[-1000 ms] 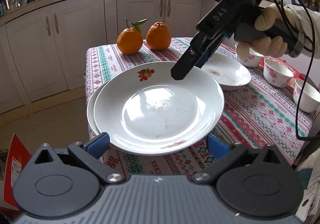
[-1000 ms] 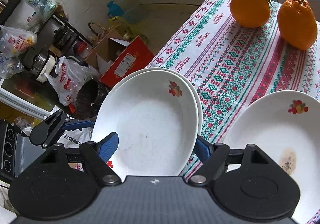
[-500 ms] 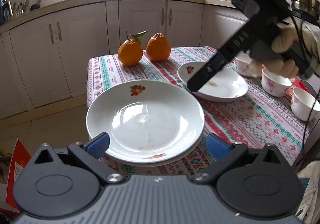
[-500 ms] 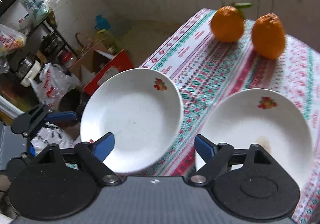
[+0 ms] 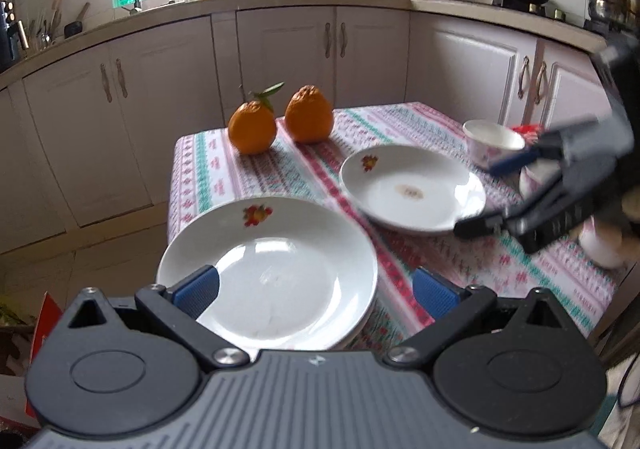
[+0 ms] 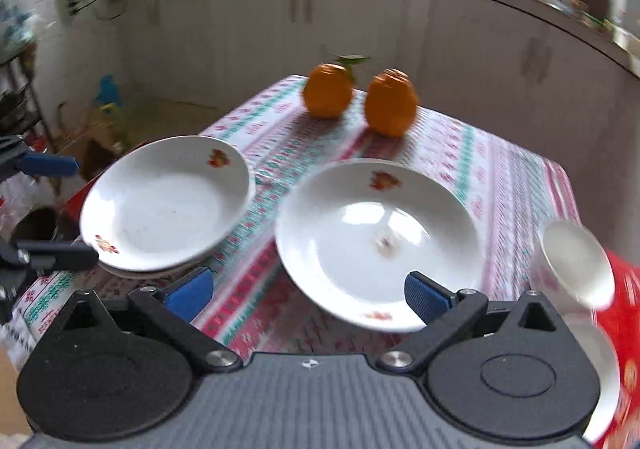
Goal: Organize plates and bowls
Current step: 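Move both grippers toward the white plate with a brown stain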
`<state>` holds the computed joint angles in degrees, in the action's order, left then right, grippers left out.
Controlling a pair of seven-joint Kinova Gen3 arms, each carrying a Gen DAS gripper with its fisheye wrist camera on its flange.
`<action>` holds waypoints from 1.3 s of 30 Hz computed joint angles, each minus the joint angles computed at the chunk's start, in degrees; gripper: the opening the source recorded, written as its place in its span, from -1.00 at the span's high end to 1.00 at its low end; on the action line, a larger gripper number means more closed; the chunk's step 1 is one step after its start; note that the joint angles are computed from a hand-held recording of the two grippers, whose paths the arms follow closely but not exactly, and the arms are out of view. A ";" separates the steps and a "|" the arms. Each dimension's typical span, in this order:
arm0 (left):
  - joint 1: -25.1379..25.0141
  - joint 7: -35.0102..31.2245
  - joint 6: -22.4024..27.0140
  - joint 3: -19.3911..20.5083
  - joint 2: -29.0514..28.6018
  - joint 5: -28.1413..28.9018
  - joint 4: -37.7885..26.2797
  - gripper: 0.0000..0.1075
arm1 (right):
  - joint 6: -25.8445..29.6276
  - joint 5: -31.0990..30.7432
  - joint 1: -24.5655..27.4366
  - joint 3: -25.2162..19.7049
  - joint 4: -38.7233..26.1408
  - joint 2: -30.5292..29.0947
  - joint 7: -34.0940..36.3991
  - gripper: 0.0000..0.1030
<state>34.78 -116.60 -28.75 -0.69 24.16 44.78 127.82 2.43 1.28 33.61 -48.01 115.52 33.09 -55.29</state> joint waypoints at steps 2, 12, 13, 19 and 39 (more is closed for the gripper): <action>0.77 -2.19 1.52 -0.92 0.09 1.65 -1.83 -0.90 | -2.83 -0.32 0.82 0.28 1.87 0.16 -1.01 -1.00; 5.59 -21.32 13.67 -9.55 5.36 11.24 -15.22 -0.90 | -10.22 2.45 -7.48 11.73 4.45 0.84 -9.31 -1.00; 5.27 -21.59 15.09 -10.02 5.99 10.52 -16.52 -0.90 | -10.50 2.71 -9.33 13.70 4.15 1.03 -9.71 -1.00; 5.99 -21.24 26.25 -17.22 10.89 8.25 -25.74 -0.90 | -8.30 5.58 -13.32 17.89 1.02 3.71 -13.69 -1.00; -7.09 -9.23 64.03 -15.29 28.54 -10.35 -63.35 -0.87 | -15.70 19.22 -16.75 23.05 1.24 6.01 -26.46 -1.00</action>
<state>27.69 -125.82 35.28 -15.98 52.70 34.43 64.46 -13.26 20.50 16.86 -24.97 116.76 39.10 -81.75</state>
